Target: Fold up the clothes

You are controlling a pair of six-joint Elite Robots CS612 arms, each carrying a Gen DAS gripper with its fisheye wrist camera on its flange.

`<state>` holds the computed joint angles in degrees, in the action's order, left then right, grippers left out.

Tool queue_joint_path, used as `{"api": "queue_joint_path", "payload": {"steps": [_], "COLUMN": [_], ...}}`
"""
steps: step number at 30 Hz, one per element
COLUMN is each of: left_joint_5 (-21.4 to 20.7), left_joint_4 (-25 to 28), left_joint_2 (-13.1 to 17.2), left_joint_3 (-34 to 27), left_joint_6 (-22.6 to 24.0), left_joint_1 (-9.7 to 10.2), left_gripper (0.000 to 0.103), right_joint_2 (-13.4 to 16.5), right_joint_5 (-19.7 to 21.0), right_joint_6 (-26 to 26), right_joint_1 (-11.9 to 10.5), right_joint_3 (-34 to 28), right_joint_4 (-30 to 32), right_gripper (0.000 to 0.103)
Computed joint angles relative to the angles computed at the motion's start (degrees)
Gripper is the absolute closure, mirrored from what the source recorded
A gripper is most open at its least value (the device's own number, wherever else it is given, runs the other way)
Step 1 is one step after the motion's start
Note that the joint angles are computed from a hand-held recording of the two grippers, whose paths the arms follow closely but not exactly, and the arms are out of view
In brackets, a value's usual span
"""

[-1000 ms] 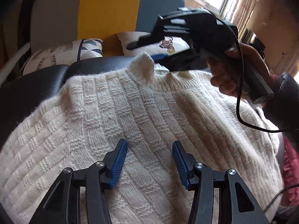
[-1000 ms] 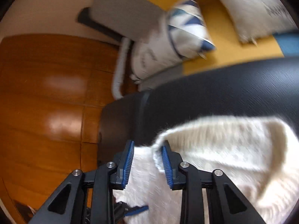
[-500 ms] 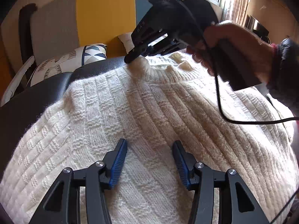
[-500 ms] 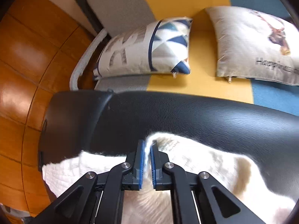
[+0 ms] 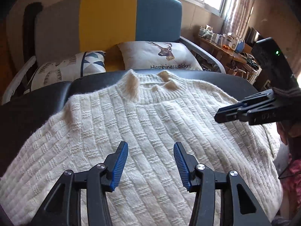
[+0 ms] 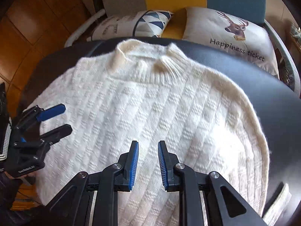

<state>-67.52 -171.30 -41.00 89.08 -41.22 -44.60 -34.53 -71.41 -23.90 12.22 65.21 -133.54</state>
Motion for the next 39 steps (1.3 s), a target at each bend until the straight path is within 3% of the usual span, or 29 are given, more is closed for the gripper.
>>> {"api": "queue_joint_path", "payload": {"steps": [4,7,11,13,16,20,23,26,27,30,34,39], "left_joint_5": [-0.5,-0.7,0.2,0.4,-0.1,-0.8,-2.4,-3.8,-3.9,-7.3,-9.6,-10.2], "left_joint_4": [9.0,7.2,9.1,11.2,9.8,5.2,4.1,4.6,6.0,10.4,16.9,14.6], "left_joint_2": [1.2,1.8,2.0,1.9,1.1,0.2,1.0,2.7,3.4,5.9,8.2,8.6], "left_joint_3": [-2.7,-1.7,-2.6,-3.3,-2.9,-2.4,-4.6,-8.5,-10.1,-15.2,-19.2,-18.1], "left_joint_6": [2.1,1.1,0.4,-0.7,-2.2,-1.1,0.5,3.0,4.2,6.2,7.6,8.1], "left_joint_1": [-0.26,-0.05,-0.21,-0.25,-0.48,-1.50,-1.91,-2.25,-2.40,-2.19,-2.04,-2.14], "left_gripper": [0.052,0.050,0.048,0.048,0.048,0.048,0.048,0.047,0.047,0.047,0.047,0.044], "right_joint_2": [-0.3,-0.5,-0.9,-2.3,-5.9,-11.2,-14.1,-15.2,-14.9,-13.3,-9.3,-4.1], "right_joint_5": [-5.9,-6.2,-5.4,-1.6,10.9,14.3,5.0,1.1,1.8,1.3,-3.0,-8.9], "right_joint_6": [0.6,1.7,2.8,4.7,12.6,27.1,32.8,34.3,33.5,31.5,30.6,33.2], "right_joint_1": [0.1,-0.5,-0.9,-1.9,-6.3,-13.2,-16.9,-19.1,-19.4,-18.4,-16.1,-14.2], "right_joint_3": [2.8,4.1,5.9,8.3,15.8,27.5,31.8,31.8,31.3,27.7,21.2,12.9], "right_joint_4": [-2.9,-5.4,-9.3,-11.8,-19.5,-33.5,-37.0,-32.1,-31.2,-25.8,-22.3,-16.3], "right_gripper": [0.084,0.085,0.085,0.084,0.082,0.080,0.077,0.077,0.077,0.077,0.077,0.075]}}
